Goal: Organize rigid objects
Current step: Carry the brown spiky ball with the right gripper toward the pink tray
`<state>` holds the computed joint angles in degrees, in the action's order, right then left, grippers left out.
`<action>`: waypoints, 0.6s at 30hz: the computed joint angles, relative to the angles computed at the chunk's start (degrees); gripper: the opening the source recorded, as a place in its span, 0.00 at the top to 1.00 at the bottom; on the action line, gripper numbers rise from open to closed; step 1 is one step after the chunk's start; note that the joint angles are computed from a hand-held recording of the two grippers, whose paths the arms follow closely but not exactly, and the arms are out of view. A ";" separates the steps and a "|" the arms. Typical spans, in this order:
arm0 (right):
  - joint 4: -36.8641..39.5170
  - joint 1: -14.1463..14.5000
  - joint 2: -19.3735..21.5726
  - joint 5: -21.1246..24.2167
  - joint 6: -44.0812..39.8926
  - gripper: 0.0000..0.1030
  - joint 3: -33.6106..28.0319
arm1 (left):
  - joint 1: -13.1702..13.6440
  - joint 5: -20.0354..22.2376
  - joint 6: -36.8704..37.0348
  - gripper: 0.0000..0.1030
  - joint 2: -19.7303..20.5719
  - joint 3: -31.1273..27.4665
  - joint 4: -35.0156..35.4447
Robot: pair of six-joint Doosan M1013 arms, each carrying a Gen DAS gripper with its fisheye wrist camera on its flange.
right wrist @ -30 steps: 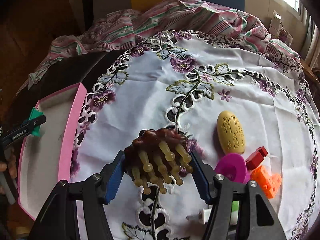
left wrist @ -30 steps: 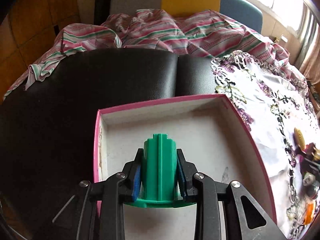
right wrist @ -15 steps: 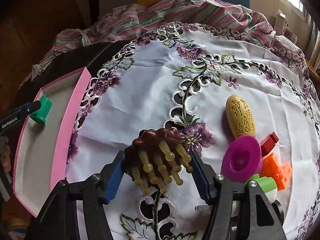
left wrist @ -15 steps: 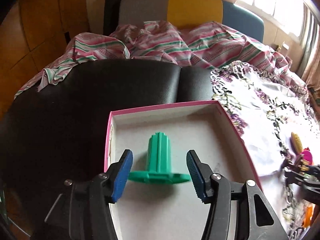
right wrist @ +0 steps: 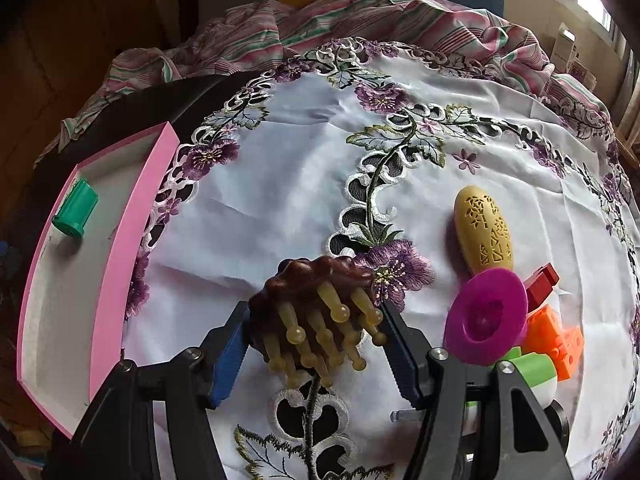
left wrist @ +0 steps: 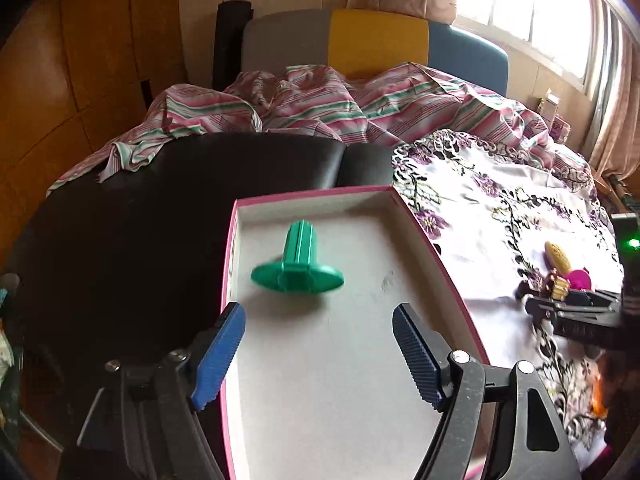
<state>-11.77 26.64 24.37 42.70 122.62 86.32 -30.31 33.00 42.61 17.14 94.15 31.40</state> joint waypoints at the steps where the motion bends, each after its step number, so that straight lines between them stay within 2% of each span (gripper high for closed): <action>1: 0.64 -0.09 -0.03 -0.10 -0.37 0.38 0.03 | -0.11 0.12 -0.31 0.25 -0.27 0.36 0.11; 4: 2.66 -0.38 -0.07 -0.58 -1.47 0.38 0.16 | -0.35 0.17 -1.13 0.24 -1.03 1.44 0.78; 18: 0.33 0.18 0.09 -0.26 -0.26 0.38 0.08 | -0.09 0.82 -4.33 0.22 -3.01 3.87 2.22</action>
